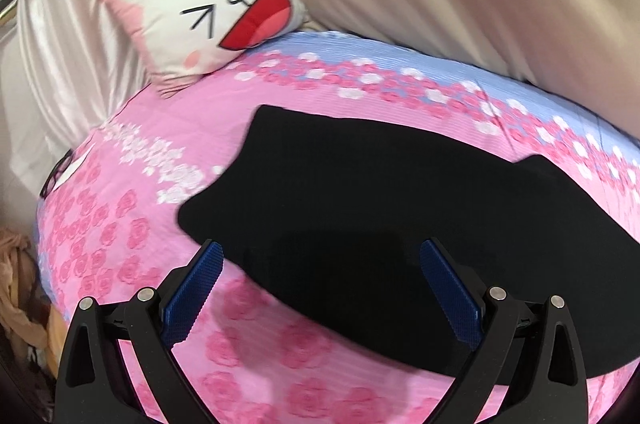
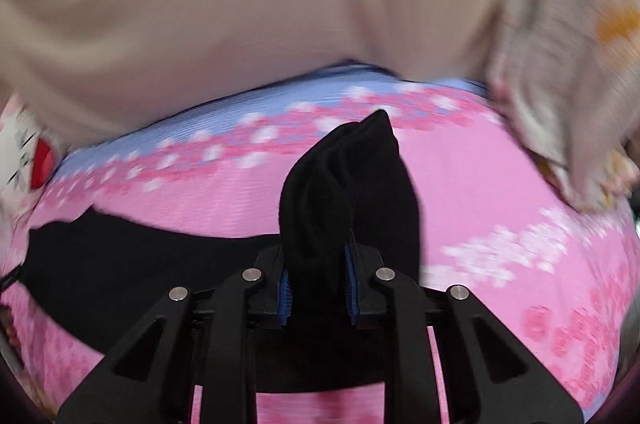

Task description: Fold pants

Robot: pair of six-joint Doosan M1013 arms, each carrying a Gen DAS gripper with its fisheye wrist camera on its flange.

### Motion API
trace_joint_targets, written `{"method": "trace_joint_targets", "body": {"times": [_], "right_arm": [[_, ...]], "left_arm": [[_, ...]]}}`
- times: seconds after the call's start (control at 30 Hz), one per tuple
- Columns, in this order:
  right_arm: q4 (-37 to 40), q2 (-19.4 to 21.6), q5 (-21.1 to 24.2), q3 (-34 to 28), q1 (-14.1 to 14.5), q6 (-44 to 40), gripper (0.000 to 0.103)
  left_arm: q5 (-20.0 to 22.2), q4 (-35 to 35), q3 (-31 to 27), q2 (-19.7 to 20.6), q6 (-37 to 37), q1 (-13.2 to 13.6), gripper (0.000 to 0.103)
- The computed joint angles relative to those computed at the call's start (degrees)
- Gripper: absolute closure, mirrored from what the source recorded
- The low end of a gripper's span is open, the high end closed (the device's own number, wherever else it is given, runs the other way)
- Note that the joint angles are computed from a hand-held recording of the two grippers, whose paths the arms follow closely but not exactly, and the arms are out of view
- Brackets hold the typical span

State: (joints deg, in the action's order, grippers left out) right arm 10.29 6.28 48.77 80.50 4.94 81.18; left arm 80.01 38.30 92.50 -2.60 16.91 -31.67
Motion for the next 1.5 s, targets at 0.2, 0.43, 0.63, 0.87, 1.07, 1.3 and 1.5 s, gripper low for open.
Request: {"method": "trace_joint_targets", "body": {"times": [0.2, 0.43, 0.63, 0.87, 1.07, 1.3, 1.5], "right_arm": [[2.02, 3.89, 5.59, -1.45, 9.58, -7.99, 0.084], [-6.74, 5.12, 4.53, 0.95, 15.65, -5.52, 0.083], [-2.79, 5.61, 6.24, -0.91, 16.45, -8.20, 0.083], [-2.14, 3.26, 1.01, 3.57, 18.57, -10.55, 0.012], [-10.50, -2.01, -5.12, 7.52, 17.84, -1.89, 0.012], [-19.35, -5.70, -6.28, 10.59, 13.27, 12.73, 0.012], [-18.96, -7.16, -6.88, 12.15, 9.46, 17.63, 0.012]], "left_arm": [[-0.46, -1.22, 3.81, -3.69, -2.88, 2.04, 0.005], [-0.95, -3.20, 7.53, -6.68, -4.60, 4.59, 0.005], [-3.81, -5.69, 9.16, -7.11, -3.75, 6.29, 0.005], [-13.57, -13.48, 12.44, -9.71, -4.80, 9.49, 0.005], [-19.30, -11.04, 15.03, -12.35, -15.27, 10.85, 0.005], [-30.40, -13.39, 16.47, -12.82, -16.96, 14.71, 0.009], [-36.43, -15.64, 16.39, -11.77, -16.82, 16.76, 0.010]]}}
